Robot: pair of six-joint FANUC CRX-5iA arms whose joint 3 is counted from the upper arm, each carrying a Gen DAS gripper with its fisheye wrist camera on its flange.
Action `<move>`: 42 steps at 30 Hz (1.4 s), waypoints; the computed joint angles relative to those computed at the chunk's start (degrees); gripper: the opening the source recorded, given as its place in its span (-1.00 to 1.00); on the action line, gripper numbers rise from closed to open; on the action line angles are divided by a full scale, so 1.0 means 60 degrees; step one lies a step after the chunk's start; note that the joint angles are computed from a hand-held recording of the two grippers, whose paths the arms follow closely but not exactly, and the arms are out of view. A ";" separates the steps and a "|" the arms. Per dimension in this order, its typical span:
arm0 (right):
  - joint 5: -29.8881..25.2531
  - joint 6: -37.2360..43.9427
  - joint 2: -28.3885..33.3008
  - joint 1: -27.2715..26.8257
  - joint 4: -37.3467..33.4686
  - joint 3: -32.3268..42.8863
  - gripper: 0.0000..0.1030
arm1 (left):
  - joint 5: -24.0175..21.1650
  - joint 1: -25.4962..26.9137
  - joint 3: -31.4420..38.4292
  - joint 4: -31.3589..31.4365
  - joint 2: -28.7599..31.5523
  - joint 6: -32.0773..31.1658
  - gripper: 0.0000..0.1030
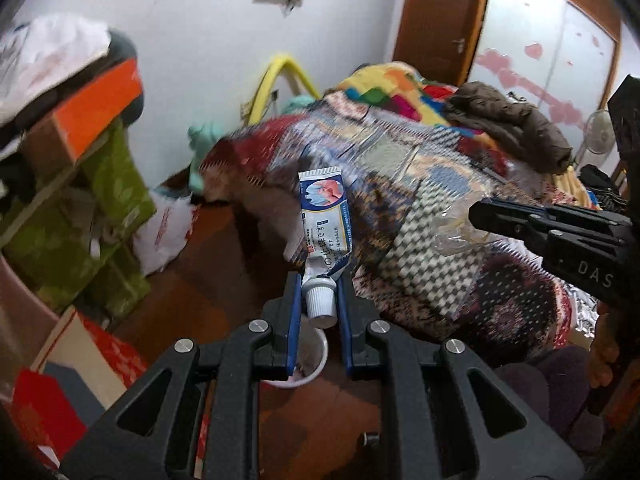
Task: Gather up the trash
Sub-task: 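Carry the wrapper and toothpaste tube with both tools over the white bin, then open the right tool to drop the wrapper while the left tool drops the tube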
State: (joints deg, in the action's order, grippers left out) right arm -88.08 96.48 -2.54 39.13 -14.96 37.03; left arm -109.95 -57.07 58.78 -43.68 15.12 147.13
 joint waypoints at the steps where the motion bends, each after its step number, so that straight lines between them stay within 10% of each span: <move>1: -0.0045 0.0005 0.0033 0.0131 0.0057 -0.0100 -0.84 | 0.0082 0.0106 -0.0392 0.0226 -0.0163 0.0238 -0.68; 19: -0.0951 -0.0108 0.1654 0.1361 0.0705 -0.0669 -0.83 | 0.3102 0.2762 -0.6609 0.4829 -0.2183 0.2486 -0.69; 37: -0.1343 0.0147 0.2712 0.1402 0.0902 0.0301 -0.23 | 0.3878 0.3991 -0.7241 0.5628 -0.2126 0.1893 -0.68; 42: -0.1248 0.0190 0.2505 0.1298 0.1106 0.0171 -0.22 | 0.3521 0.4138 -0.6958 0.5648 -0.1807 0.1869 -0.18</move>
